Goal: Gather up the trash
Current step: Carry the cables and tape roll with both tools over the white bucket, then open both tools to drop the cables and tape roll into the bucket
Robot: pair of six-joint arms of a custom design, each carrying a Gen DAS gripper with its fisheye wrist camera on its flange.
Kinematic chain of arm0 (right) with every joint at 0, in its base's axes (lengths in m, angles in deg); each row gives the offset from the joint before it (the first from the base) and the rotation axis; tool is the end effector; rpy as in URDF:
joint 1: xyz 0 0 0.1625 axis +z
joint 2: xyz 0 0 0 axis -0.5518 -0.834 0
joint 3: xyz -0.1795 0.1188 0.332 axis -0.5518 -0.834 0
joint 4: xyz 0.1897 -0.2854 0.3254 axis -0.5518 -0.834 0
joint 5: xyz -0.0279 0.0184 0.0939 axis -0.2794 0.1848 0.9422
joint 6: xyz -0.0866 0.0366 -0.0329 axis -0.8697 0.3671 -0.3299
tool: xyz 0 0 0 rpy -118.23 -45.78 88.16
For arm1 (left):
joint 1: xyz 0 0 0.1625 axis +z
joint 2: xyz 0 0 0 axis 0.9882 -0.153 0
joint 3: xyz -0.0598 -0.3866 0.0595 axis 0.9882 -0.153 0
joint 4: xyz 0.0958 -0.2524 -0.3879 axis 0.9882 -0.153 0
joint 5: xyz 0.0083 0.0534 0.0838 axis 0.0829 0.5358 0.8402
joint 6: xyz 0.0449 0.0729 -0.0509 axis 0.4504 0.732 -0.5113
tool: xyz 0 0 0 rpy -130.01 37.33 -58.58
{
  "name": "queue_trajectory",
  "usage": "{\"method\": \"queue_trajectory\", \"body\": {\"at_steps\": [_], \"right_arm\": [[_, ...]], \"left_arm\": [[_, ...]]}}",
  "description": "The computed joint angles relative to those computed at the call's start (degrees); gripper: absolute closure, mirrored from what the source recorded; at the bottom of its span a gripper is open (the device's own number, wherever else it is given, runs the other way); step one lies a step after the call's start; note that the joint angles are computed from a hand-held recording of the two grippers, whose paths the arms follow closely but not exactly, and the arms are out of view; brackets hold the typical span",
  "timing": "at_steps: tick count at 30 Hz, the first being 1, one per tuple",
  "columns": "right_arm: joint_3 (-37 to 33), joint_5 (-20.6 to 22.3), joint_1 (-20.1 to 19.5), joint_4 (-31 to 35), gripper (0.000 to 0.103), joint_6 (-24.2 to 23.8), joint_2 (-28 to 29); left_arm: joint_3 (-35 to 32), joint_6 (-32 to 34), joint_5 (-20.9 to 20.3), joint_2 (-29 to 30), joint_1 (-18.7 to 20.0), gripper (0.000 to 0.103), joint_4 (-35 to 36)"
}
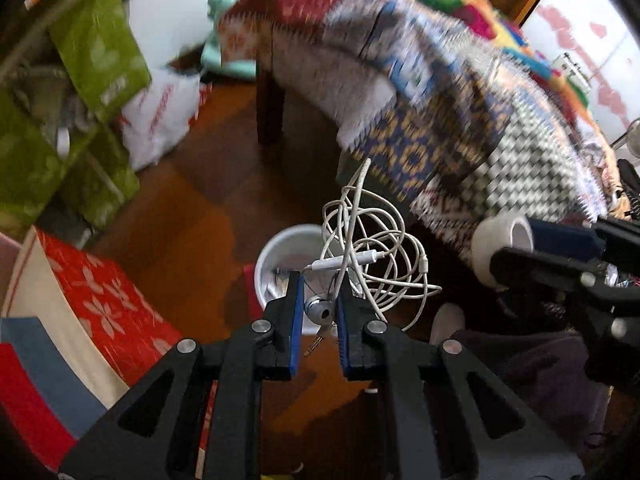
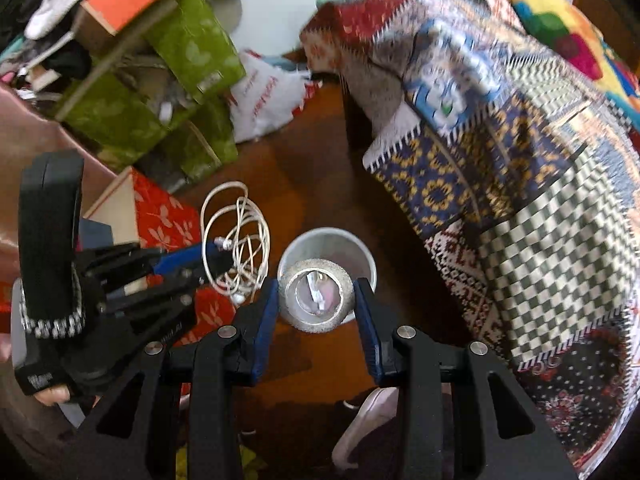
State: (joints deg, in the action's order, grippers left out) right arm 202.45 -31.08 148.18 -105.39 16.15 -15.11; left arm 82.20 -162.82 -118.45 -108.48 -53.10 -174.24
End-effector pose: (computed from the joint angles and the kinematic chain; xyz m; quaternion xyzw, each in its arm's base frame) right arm 0.2857 -0.3880 0.0651 0.5157 -0.8314 -0.1173 0.1706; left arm -0.1154 -0.2885 0.1519 -0.2265 0.8639 -0.3076 0.3282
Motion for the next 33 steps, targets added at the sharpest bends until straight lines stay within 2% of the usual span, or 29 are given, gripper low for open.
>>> {"method": "queue_trajectory", "body": {"at_steps": [6, 11, 12, 16, 20, 23, 27, 33], "right_arm": [[-2.08, -1.68, -0.26, -0.50, 0.068, 1.72, 5.64], [-4.09, -1.01, -0.37, 1.07, 0.065, 2.55, 7.91], [-4.40, -1.55, -0.28, 0.97, 0.062, 2.84, 8.32], [-5.40, -1.18, -0.78, 1.68, 0.060, 3.13, 8.77], [-5.57, -0.95, -0.99, 1.38, 0.060, 2.88, 8.15], [-5.50, -0.96, -1.18, 1.41, 0.060, 2.32, 7.39], [-4.94, -0.90, -1.26, 1.43, 0.060, 1.60, 5.82], [-3.84, 0.32, -1.36, 1.66, 0.060, 0.52, 2.26]], "left_arm": [[2.71, 4.88, -1.72, -0.16, 5.83, 0.089, -8.29], [2.69, 6.99, -1.07, -0.15, 8.39, 0.089, -10.48], [2.68, 7.28, -0.91, -0.21, 8.75, 0.089, -10.78], [2.48, 9.43, -0.38, 0.39, 10.69, 0.089, -13.75], [2.57, 12.86, -1.16, 1.23, 13.24, 0.082, -19.36], [2.12, 13.54, -0.76, 2.32, 13.17, 0.081, -20.34], [0.87, 12.41, -0.39, 3.24, 11.66, 0.080, -17.62], [-1.49, 5.82, 0.74, 2.27, 5.87, 0.080, -7.57]]}}
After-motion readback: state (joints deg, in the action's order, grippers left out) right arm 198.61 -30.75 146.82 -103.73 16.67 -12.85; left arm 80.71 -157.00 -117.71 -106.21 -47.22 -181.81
